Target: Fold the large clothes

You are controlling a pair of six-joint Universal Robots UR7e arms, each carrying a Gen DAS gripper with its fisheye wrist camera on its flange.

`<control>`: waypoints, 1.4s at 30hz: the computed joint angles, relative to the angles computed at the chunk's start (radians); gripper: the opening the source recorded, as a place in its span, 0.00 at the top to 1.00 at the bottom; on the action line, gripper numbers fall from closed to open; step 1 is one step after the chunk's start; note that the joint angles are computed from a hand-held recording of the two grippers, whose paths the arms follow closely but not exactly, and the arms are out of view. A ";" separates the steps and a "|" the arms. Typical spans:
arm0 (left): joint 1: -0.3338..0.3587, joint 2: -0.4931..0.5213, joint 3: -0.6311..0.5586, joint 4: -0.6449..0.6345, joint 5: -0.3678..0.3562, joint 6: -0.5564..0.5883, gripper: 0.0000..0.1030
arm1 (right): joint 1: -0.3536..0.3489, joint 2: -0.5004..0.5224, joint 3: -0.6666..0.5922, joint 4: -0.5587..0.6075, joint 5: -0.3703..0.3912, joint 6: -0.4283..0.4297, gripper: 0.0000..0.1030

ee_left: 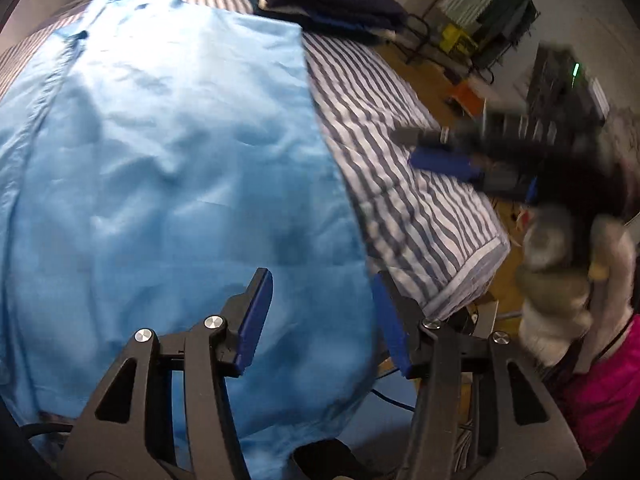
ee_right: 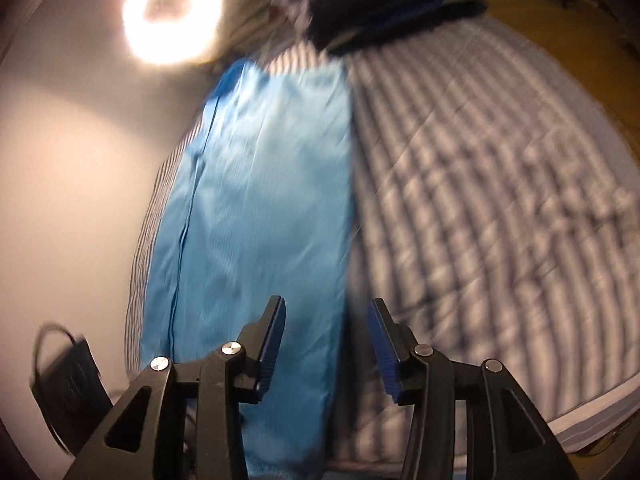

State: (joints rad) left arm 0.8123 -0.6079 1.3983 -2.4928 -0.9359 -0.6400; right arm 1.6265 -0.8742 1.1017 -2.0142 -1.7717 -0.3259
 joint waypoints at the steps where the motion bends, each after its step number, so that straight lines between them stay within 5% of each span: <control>1: 0.001 0.020 -0.027 0.024 -0.003 -0.013 0.48 | -0.003 0.003 -0.014 -0.004 0.002 -0.003 0.55; 9: 0.008 0.144 -0.186 0.229 0.100 -0.122 0.50 | -0.024 0.071 -0.107 -0.064 -0.033 -0.031 0.54; 10: 0.006 0.147 -0.184 0.226 0.119 -0.116 0.56 | -0.024 0.086 -0.131 -0.042 -0.030 -0.037 0.54; 11: 0.007 0.143 -0.174 0.212 0.132 -0.110 0.80 | -0.023 0.104 -0.159 -0.012 -0.022 -0.041 0.54; 12: 0.015 0.134 -0.161 0.179 0.105 -0.104 0.92 | -0.021 0.126 -0.193 0.022 -0.004 -0.044 0.54; 15: 0.036 0.085 -0.089 0.042 0.037 -0.111 0.97 | -0.020 0.166 -0.255 0.072 0.036 -0.051 0.54; 25: 0.025 -0.002 0.040 -0.149 0.016 -0.082 0.98 | -0.013 0.339 -0.467 0.178 0.059 0.033 0.57; 28: 0.025 -0.004 0.051 -0.168 0.003 -0.074 0.98 | -0.005 0.395 -0.538 0.203 0.048 0.055 0.70; 30: 0.025 -0.011 0.062 -0.188 -0.006 -0.071 0.98 | 0.003 0.420 -0.570 0.215 0.042 0.054 0.90; 33: 0.022 -0.046 0.112 -0.244 -0.018 -0.080 0.98 | 0.029 0.436 -0.578 0.183 -0.004 0.043 0.99; 42: 0.003 -0.201 0.325 -0.452 0.007 -0.150 0.99 | 0.128 0.402 -0.459 0.025 -0.038 -0.050 1.00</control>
State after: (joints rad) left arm 0.8153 -0.8091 1.7236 -2.9447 -0.9286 -0.7898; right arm 1.7545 -0.4721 0.6423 -1.9890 -1.8102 -0.3758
